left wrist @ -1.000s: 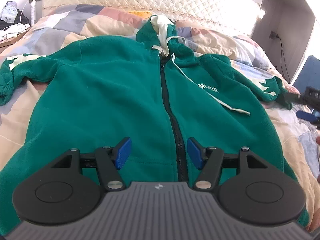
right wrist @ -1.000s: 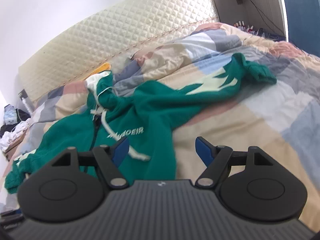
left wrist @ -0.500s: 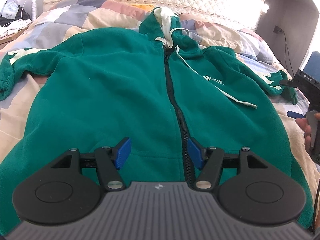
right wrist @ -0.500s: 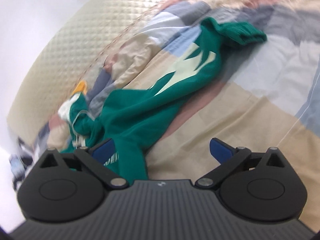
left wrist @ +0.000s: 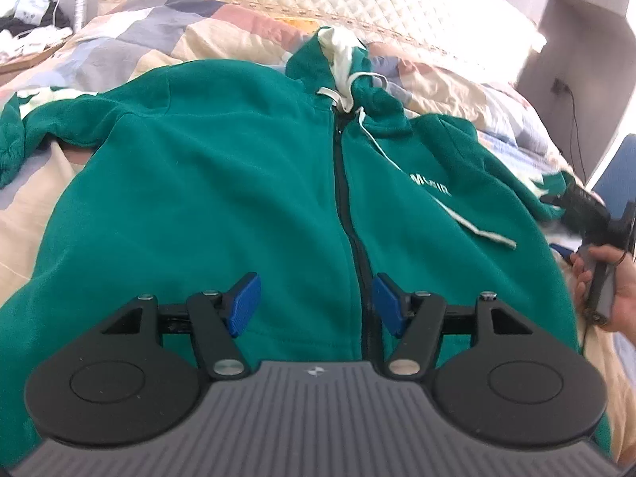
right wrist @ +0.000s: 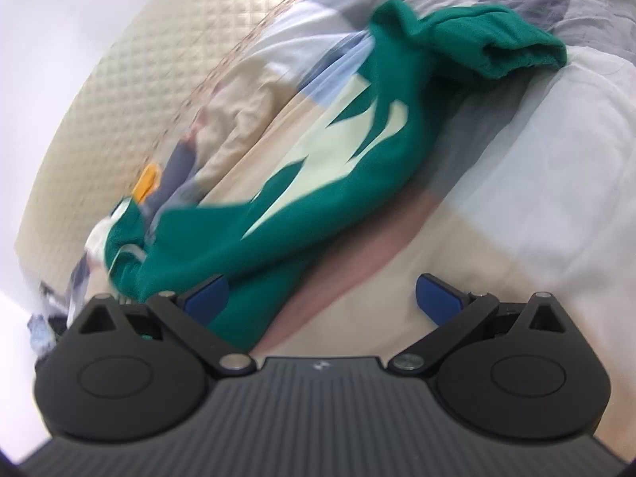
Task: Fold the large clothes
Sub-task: 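Grasp the sleeve cuff with the right gripper and lift it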
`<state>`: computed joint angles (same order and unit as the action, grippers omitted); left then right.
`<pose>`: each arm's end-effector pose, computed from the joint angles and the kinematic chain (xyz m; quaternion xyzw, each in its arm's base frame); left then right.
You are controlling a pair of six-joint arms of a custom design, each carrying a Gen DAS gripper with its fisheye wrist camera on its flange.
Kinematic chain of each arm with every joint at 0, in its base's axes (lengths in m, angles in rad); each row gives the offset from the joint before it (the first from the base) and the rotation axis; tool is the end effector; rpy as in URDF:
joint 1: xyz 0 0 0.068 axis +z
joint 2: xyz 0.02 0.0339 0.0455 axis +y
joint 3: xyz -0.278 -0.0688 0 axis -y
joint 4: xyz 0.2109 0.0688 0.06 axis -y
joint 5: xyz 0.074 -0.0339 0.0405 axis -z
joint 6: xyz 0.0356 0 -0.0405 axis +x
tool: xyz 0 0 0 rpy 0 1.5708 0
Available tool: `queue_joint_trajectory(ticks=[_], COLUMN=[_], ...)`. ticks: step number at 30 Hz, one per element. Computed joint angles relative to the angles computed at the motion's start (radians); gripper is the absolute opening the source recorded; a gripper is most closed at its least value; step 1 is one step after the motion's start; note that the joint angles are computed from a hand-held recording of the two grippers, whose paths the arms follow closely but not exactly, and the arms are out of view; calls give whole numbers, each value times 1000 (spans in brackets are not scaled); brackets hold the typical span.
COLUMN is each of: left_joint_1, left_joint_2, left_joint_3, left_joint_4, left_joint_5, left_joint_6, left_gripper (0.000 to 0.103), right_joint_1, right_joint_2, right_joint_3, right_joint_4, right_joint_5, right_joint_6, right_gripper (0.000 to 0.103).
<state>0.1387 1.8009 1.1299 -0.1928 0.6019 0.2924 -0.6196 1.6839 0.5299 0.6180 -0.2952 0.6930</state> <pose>0.3524 0.0288 0.2215 0.1711 0.8855 -0.2009 0.3825 0.2376 -0.1568 0.1660 0.4669 0.7255 0.1457 0.4842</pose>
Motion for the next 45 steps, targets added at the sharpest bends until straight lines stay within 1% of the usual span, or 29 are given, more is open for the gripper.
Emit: queue_joint_trajectory(ticks=[3,6,7,8,9,10,11,13,15,17,20,22,23,25,26,27,29,31,33,35,37,39,41,42,43,45], left_joint_1=[-14,-41,-51,-60,-70,-79,-85,-97,-109,-117,-126,-129,-130,-133,-134,-133,-131,-131,-129,-129,-127,-128,-135,-140,-146,-155], left_joint_2=[18,31,40,52,66,82,100,137,168,193,217,230,235,238,236,233,219,201,183,170,166,168,179,182,186,195], left_joint_3=[18,15,19,25,36,49,67,109,145,176,210,231,239,247,246,244,233,209,185,163,149,144,158,164,171,186], left_joint_4=[0,27,32,36,35,27,15,-8,-26,-32,-46,-55,-62,-69,-70,-72,-77,-64,-54,-41,-32,-26,-30,-31,-29,-27], left_joint_5=[9,-12,-21,-33,-45,-54,-55,-56,-63,-63,-64,-62,-58,-55,-54,-50,-43,-51,-64,-83,-102,-123,-137,-145,-155,-175], left_joint_6=[-47,-64,-71,-82,-95,-109,-120,-141,-161,-178,-196,-208,-209,-204,-201,-200,-190,-180,-165,-151,-138,-136,-145,-151,-154,-166], left_gripper=[68,68,68,68,68,68,68,68,68,68,68,68,68,68,68,68,68,68,68,68,68,68,68,68,68,68], right_joint_1=[-37,-54,-63,-74,-89,-110,-134,-185,-232,-262,-292,-305,-311,-341,-362,-385,-434,-466,-473,-445,-411,-353,-303,-282,-268,-260], right_joint_2=[110,195,222,251,277,300,317,351,377,388,391,379,367,351,349,351,365,373,389,393,410,409,451,462,474,502], right_joint_3=[27,111,141,169,208,254,296,377,487,581,691,703,678,613,606,611,614,585,563,558,593,624,715,724,728,758], right_joint_4=[141,167,173,184,170,143,122,98,15,-66,-170,-169,-124,-17,-22,-56,-105,-114,-84,-71,-100,-164,-287,-290,-265,-247], right_joint_5=[2,63,77,87,94,100,105,94,52,37,18,54,100,155,157,138,45,-53,-151,-184,-218,-160,-79,-34,-4,28], right_joint_6=[19,-9,-29,-51,-64,-64,-51,-7,2,-34,-136,-154,-137,-71,-37,-13,12,11,-6,-42,-101,-180,-233,-252,-255,-237], right_gripper=[102,99,96,91,87,79,75,75,75,75,76,76,77,78,81,81,81,81,81,81,81,81,81,81,81,81])
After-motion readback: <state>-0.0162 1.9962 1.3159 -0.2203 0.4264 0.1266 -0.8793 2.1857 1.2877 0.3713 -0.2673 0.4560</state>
